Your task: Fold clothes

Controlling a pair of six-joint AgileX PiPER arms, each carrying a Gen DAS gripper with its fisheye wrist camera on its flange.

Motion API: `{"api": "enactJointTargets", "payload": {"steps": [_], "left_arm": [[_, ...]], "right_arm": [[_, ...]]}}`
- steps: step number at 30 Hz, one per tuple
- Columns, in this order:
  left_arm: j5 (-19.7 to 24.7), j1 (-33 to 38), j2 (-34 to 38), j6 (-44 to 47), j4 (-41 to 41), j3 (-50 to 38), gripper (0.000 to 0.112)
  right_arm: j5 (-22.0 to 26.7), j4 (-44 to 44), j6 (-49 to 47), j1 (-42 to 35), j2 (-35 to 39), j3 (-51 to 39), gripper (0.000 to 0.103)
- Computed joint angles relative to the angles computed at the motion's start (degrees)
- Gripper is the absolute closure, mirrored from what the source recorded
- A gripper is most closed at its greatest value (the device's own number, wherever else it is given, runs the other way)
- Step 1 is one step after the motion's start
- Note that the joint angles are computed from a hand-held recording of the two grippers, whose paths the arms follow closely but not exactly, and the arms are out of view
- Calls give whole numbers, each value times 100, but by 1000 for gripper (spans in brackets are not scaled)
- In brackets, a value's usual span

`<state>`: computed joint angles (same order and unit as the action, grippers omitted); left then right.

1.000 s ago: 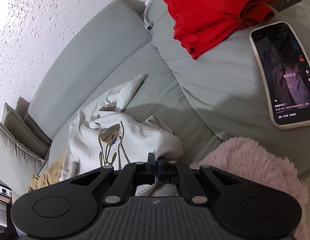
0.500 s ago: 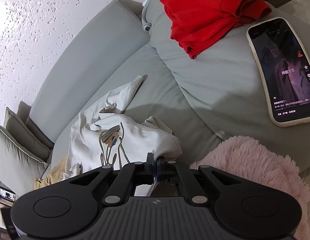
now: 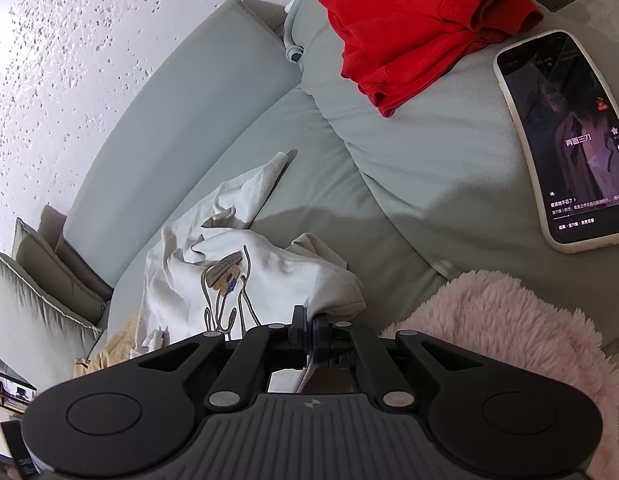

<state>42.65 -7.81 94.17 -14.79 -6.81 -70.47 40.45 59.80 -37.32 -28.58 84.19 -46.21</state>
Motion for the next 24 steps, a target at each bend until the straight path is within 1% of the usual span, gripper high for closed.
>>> {"api": "enactJointTargets", "payload": {"steps": [2, 4, 5, 7, 9, 11, 13, 15, 17, 20, 21, 22, 24], "left_arm": [[-223, 212, -431, 89, -453, 280, 108], [-354, 528, -881, 120, -1017, 539, 109], [-368, 653, -1039, 92, -1197, 598, 109], [-329, 809, -1255, -56, -1299, 591, 109], [-243, 1018, -1546, -175, -1391, 504, 109], [-118, 1233, -1782, -129, -1567, 276, 109], [-67, 1383, -1972, -31, -1727, 41, 109], [-93, 1461, -2203, 73, -1813, -310, 109], [-173, 1513, -2399, 235, -1963, -705, 109], [-508, 1570, -2644, 580, -2297, -1391, 109], [-550, 1608, -2685, 653, -2388, -1534, 109], [-544, 1677, -2709, 744, -2520, -1726, 109], [-395, 1903, -2695, 945, -2885, -2259, 109]], "right_arm": [[-7, -7, -20, 9, -3, -3, 103], [29, -20, 24, 16, -7, -29, 102], [64, -43, 87, 19, -16, -52, 102], [238, 26, 189, -26, -69, -94, 101], [570, 333, 176, -148, -209, -126, 101], [1031, 662, 177, -248, -566, -364, 101], [1388, 936, 197, -319, -849, -708, 100], [1677, 1229, 212, -427, -1033, -1049, 100], [2061, 1835, 167, -625, -1311, -1709, 100], [2294, 2503, 18, -853, -1553, -2452, 100], [2362, 2747, -34, -963, -1637, -2659, 100], [2422, 2981, -70, -1072, -1702, -2857, 100], [2519, 3367, -116, -1267, -1770, -3203, 100]]}}
